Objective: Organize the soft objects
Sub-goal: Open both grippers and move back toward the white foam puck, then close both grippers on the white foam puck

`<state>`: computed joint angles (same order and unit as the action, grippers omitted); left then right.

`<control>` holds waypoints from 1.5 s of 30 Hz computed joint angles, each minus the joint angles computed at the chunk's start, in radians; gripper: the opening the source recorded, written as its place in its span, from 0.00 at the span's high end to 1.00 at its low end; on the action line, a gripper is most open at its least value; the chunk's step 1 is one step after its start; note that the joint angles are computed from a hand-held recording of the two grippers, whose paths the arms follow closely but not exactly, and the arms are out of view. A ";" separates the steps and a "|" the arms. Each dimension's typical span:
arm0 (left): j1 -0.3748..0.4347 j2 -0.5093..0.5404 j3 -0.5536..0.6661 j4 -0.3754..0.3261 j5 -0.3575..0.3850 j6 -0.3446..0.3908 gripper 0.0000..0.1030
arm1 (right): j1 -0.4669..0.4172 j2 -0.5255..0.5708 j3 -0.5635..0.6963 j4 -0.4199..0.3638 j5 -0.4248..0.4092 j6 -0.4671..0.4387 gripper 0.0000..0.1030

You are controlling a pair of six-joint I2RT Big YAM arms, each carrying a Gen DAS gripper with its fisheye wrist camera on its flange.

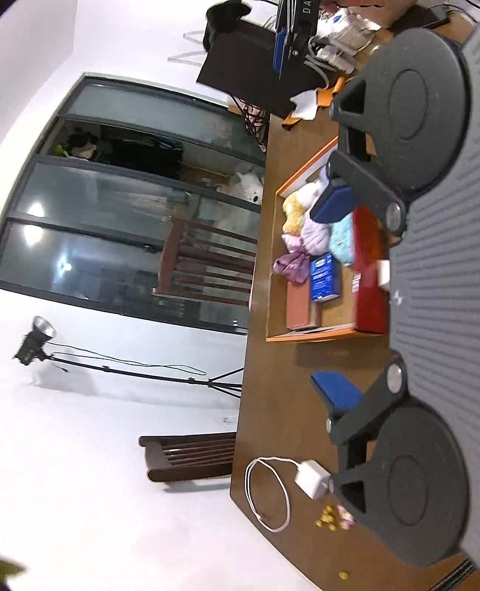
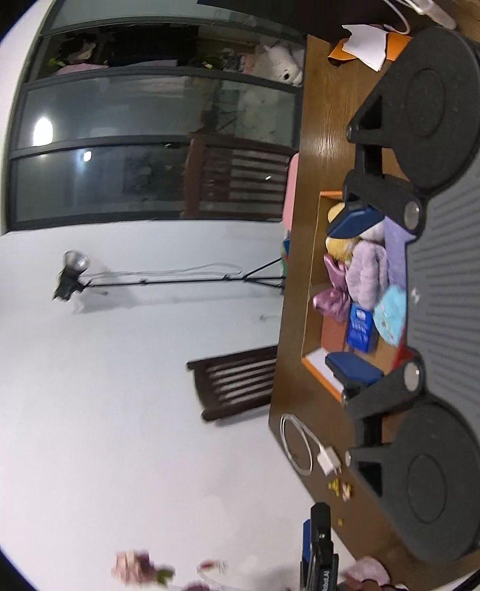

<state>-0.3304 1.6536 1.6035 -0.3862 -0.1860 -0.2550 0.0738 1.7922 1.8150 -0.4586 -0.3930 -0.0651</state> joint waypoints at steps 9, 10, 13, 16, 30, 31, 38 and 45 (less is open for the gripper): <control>-0.108 -0.255 -0.450 0.264 -0.147 -0.019 0.00 | 0.012 -0.290 -0.544 0.295 -0.010 -0.034 0.24; -0.117 -0.265 -0.478 0.271 -0.147 -0.039 0.00 | 0.015 -0.307 -0.586 0.313 -0.019 -0.035 0.23; -0.140 -0.271 -0.519 0.260 -0.145 -0.073 0.00 | 0.031 -0.336 -0.676 0.345 -0.039 -0.017 0.24; -0.163 -0.244 -0.528 0.265 -0.133 -0.034 0.00 | 0.043 -0.338 -0.730 0.361 -0.055 -0.007 0.25; -0.194 -0.096 -0.482 0.318 -0.056 0.008 0.01 | 0.069 -0.279 -0.712 0.300 0.008 -0.034 0.36; -0.194 -0.088 -0.481 0.328 -0.057 0.007 0.01 | 0.070 -0.284 -0.715 0.299 0.009 -0.038 0.36; -0.197 -0.097 -0.522 0.388 -0.094 -0.007 0.07 | 0.072 -0.337 -0.748 0.300 0.041 -0.041 0.39; -0.187 -0.109 -0.559 0.456 -0.083 -0.052 0.19 | 0.083 -0.352 -0.752 0.303 0.028 -0.041 0.42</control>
<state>-0.5178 1.5447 1.0446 0.0699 -0.2694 -0.3073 0.1569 1.4403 1.0631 -0.1560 -0.3651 -0.1058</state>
